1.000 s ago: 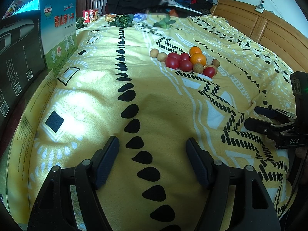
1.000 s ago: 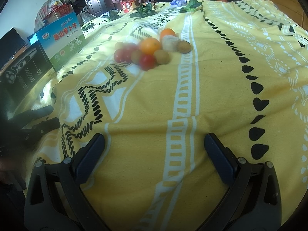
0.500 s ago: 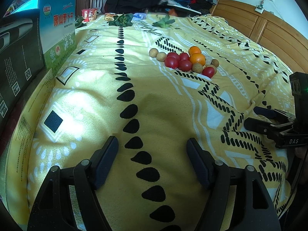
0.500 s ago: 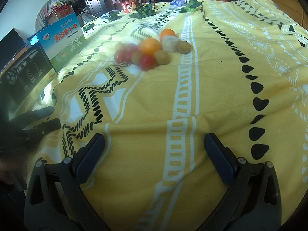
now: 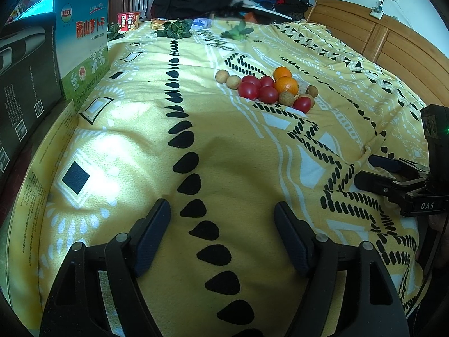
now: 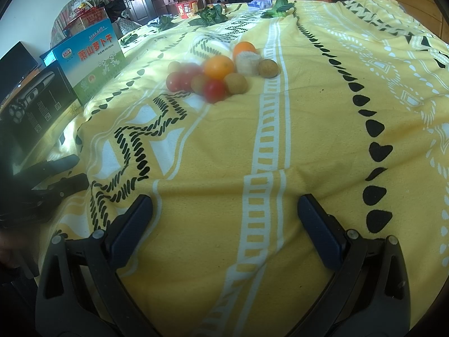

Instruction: Organize fruits

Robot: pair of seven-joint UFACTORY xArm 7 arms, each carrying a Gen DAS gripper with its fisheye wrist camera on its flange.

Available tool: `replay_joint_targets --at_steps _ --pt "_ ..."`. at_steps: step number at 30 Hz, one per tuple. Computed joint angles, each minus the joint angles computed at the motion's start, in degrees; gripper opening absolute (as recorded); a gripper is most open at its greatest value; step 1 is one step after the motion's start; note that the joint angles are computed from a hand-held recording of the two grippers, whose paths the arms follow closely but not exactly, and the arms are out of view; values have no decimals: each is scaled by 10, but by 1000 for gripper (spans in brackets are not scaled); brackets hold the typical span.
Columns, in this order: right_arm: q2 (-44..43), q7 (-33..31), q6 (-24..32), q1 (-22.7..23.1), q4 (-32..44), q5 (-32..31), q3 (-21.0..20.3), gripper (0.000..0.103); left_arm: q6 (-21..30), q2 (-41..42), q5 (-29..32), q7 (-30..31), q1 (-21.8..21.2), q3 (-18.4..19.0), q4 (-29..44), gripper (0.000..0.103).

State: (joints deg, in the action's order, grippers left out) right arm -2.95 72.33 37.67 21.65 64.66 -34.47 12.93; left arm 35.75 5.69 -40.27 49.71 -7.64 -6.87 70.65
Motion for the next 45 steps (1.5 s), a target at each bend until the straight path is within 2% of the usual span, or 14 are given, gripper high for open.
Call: replay_joint_targets --at_steps 25,45 --pt "-1 1 -1 0 -1 0 0 103 2 1 10 -5 -1 0 3 81" --pt "10 -10 19 8 14 5 -3 103 11 4 15 -2 1 -1 8 83"
